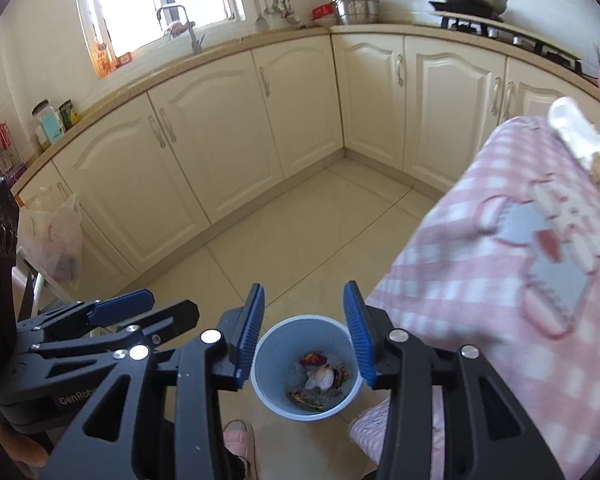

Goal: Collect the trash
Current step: 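Move both open tools back toward the table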

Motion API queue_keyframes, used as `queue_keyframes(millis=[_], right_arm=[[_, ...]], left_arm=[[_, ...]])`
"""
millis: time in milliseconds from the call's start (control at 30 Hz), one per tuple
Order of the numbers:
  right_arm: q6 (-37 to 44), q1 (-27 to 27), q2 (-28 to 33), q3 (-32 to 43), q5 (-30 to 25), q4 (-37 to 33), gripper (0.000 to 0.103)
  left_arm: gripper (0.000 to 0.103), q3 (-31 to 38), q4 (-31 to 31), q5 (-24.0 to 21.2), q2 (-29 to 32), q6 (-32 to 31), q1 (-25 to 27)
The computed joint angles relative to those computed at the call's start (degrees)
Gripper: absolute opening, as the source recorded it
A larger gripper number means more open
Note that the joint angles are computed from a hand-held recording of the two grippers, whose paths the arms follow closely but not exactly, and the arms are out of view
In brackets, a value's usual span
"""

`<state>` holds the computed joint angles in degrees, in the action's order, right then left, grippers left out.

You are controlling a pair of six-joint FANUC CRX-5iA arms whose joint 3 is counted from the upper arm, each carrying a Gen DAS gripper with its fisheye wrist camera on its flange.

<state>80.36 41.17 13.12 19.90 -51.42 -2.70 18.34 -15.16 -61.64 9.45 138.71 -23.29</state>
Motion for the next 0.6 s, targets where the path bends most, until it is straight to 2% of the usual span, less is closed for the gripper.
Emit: queue_keyframes(millis=[300,400,500,600], right_arm=[[-3.22,-6.26,-8.32,-5.26,4.90,3.79,0.045],[-4.15,-9.22,-9.95,-6.30,6.08,5.29,0.047],[-6.46,-12.84,-10.35,-6.37,6.73,7.42,0.047],[-7.62,-16.49,-9.73,-5.29,6.80,7.74,0.050]], left_arm=[[0.061,15.99,-1.76,-2.13,8.20,-6.28,-5.54],[0.062,23.23,-0.18,-2.83,12.86,-9.90,-6.63],[0.071,31.44,1.28,-4.20,18.21,-12.56,-7.29],[0.073,42.59,2.30,-7.38,25.15,-14.69,-7.92]])
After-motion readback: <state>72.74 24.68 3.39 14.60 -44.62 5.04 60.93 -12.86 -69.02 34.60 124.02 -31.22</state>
